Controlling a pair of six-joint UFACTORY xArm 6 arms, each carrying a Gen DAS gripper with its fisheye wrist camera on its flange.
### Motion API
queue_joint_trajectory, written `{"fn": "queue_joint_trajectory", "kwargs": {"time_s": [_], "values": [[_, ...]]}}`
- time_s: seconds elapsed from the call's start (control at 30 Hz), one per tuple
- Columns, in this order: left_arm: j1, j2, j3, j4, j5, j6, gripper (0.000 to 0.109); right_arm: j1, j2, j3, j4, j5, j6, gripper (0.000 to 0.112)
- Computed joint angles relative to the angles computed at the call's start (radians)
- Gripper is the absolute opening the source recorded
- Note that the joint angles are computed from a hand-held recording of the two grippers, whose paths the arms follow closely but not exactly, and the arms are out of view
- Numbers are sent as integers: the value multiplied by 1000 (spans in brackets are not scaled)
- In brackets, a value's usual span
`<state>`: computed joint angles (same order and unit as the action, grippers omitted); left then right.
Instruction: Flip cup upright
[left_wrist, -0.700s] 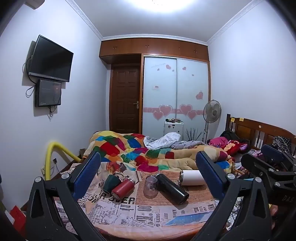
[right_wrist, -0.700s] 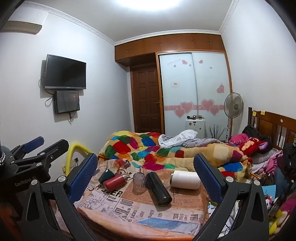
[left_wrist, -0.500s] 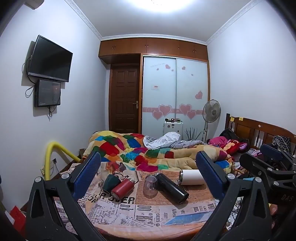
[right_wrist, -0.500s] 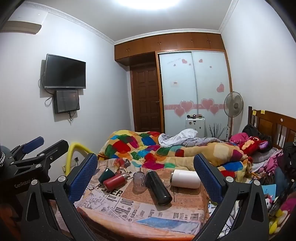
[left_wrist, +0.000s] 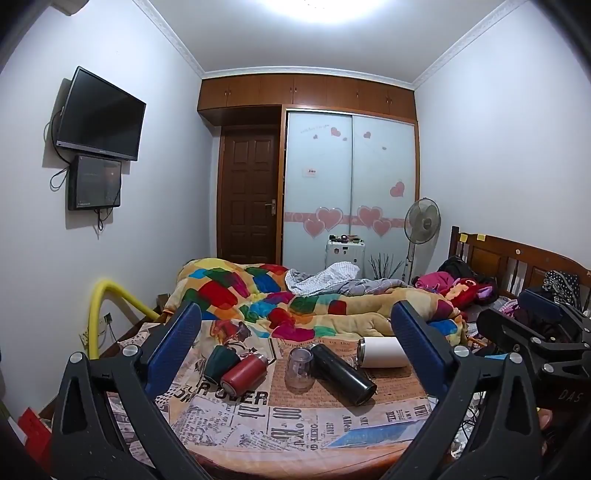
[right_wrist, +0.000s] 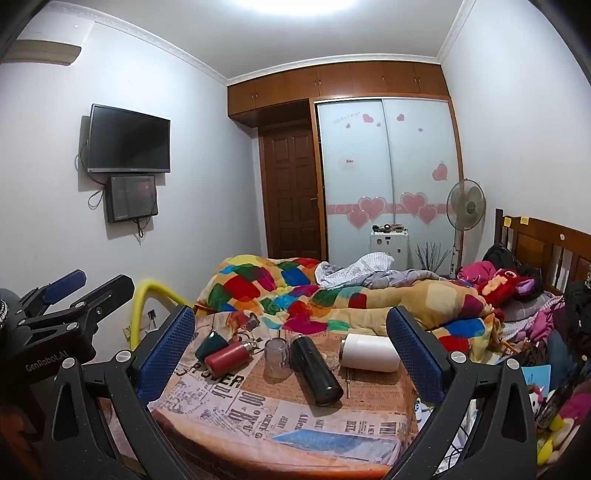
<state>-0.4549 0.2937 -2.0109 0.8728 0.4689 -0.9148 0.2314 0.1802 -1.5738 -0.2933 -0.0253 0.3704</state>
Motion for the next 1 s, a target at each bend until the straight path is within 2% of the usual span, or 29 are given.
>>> {"fn": "queue_joint_trajectory", "kwargs": {"time_s": [1.0], "values": [[-2, -6, 8, 3, 2, -8, 103, 0, 13, -6, 6, 6, -11, 103]]}}
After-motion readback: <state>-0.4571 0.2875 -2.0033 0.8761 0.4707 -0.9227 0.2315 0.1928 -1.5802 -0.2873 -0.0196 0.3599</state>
